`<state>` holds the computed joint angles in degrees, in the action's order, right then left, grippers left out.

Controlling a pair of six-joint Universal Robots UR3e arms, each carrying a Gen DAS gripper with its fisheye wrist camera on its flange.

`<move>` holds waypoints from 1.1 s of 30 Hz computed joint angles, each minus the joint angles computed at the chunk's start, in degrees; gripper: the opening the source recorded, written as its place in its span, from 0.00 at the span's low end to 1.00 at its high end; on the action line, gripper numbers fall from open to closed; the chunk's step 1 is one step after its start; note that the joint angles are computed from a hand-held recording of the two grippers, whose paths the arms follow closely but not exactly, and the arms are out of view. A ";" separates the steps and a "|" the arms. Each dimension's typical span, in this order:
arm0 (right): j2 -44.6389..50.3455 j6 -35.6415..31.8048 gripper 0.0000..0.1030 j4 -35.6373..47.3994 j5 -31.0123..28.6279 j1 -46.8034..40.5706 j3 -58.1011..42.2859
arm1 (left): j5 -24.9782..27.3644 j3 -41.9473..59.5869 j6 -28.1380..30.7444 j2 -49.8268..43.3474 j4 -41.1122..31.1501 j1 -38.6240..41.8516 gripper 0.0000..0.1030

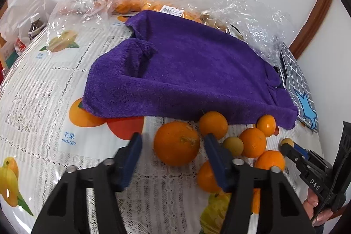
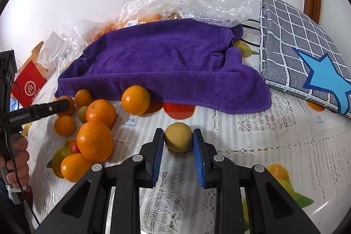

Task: Organize fruits
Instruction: 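Grasp an orange with the left tool while the right tool grasps a small yellow fruit, then carry the orange and yellow fruit over the purple towel with both tools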

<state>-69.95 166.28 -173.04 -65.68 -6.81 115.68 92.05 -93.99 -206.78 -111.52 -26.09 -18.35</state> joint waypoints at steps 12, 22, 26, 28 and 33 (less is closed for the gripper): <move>-1.57 -0.48 0.26 -2.26 2.01 -1.30 2.81 | 0.58 -4.64 -2.06 4.53 1.57 -0.06 0.38; -6.93 0.34 0.26 2.56 2.55 -1.32 -0.76 | 2.06 -3.26 -1.00 11.16 -4.26 1.49 0.38; -7.29 1.82 0.26 5.29 2.28 -0.15 -6.38 | 2.34 0.75 -0.04 11.48 -7.01 2.28 0.38; -6.84 2.33 0.26 7.35 1.91 0.50 -9.79 | 1.88 4.10 0.32 10.60 -8.83 2.74 0.38; -3.17 3.12 0.26 9.51 0.32 2.61 -18.49 | 1.90 14.84 2.42 5.66 -12.94 3.48 0.38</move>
